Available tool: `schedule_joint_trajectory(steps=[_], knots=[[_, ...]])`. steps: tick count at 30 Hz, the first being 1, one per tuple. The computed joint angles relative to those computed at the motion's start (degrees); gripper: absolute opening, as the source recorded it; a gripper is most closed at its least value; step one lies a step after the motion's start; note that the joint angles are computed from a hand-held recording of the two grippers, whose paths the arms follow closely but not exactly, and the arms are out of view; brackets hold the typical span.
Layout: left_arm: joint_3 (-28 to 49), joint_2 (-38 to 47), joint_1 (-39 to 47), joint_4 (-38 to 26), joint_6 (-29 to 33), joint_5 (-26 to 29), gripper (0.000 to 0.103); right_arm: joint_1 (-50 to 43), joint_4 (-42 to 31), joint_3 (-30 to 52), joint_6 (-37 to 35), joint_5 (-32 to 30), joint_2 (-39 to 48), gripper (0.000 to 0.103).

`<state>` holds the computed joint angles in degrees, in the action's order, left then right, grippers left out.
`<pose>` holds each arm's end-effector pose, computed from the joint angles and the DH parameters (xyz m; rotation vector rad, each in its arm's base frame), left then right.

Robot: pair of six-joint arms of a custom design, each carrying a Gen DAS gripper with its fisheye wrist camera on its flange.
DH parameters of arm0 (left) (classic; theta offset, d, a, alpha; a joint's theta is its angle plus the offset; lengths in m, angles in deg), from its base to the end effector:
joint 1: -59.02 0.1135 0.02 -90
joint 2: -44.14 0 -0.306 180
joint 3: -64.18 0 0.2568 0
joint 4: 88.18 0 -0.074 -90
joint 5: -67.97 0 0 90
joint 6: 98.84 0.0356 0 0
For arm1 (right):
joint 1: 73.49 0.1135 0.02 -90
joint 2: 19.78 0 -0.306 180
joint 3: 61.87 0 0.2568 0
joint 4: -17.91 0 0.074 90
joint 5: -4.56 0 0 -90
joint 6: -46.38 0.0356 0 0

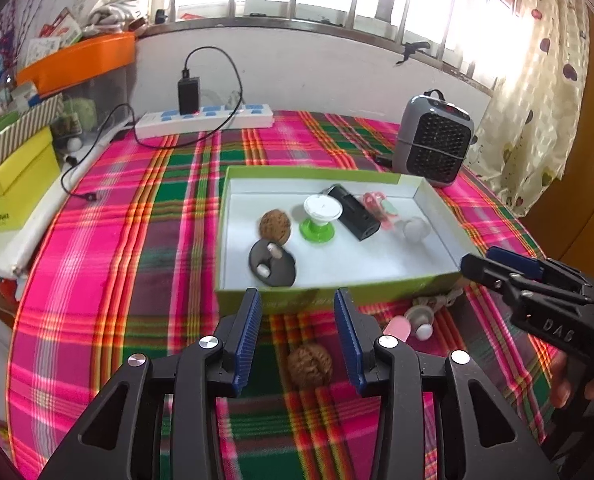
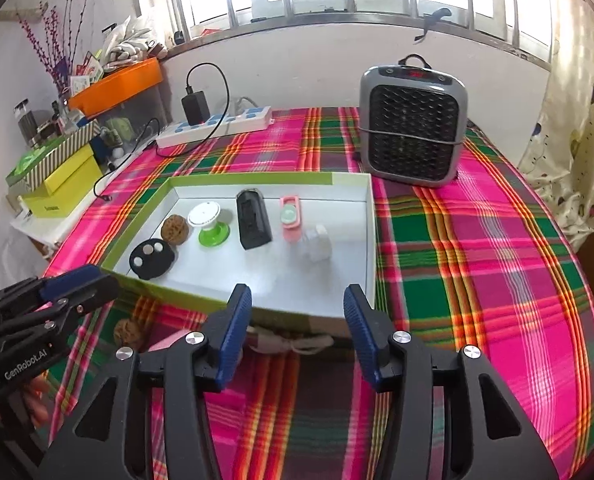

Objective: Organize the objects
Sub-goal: 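Withdraw both grippers from the box toward the remaining items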

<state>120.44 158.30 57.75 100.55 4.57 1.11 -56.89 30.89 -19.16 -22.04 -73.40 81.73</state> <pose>0.3511 -0.0218 0.0944 0.4813 2.3248 -0.3887 0.2800 0.0757 0.1157 0.2023 2.3407 0.0776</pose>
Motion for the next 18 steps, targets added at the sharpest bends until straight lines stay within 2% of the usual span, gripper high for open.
schedule_joint_trajectory(steps=[6, 18], knots=[[-1.3, 0.8, 1.3, -0.2, 1.6, 2.3, 0.038, 0.1, 2.2, -3.0, 2.0, 0.4, -0.2, 0.050], [-1.1, 3.3, 0.1, -0.1, 2.7, 0.8, 0.039, 1.9, 3.7, -6.1, 1.9, 2.7, -1.5, 0.050]])
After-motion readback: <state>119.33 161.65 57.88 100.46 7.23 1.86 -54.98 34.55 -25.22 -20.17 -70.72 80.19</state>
